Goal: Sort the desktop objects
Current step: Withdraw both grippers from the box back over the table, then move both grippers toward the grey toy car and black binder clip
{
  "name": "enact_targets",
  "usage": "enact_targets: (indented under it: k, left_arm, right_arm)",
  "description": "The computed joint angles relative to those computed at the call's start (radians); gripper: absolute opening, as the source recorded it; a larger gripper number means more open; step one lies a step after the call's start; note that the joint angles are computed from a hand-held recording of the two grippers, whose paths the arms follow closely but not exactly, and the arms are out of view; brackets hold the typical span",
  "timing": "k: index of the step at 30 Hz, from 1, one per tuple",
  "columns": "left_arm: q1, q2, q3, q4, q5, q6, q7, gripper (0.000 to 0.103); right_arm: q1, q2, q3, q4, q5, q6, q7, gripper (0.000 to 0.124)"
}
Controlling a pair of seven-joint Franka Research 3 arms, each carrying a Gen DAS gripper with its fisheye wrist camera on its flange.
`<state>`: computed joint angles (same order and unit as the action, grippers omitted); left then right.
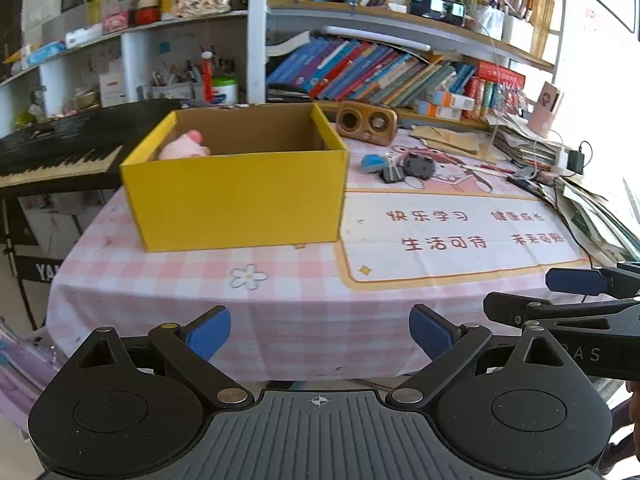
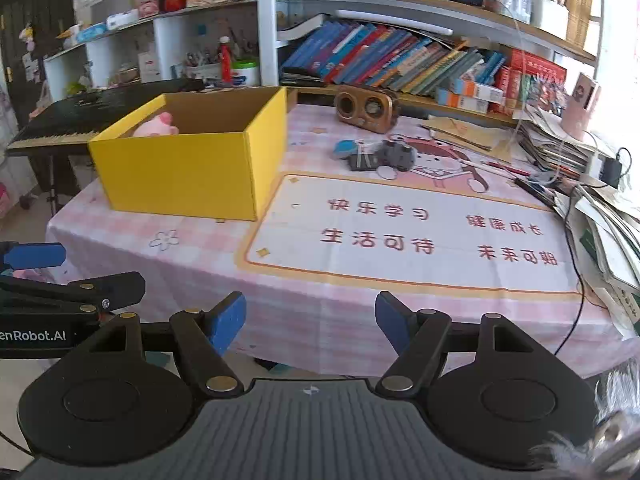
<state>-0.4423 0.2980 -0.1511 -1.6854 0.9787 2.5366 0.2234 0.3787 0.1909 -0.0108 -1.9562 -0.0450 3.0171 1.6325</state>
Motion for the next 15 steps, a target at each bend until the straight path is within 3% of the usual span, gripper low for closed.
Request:
enact_targets:
  k: [15]
  left_arm:
    - [-0.033,0.194,0.029,0.258,-0.146,0.012,0.229,0.098]
  right_arm:
    - [-0.044,0.078,-0.018,0.114,0.033,-0.072,-0.005,0.07]
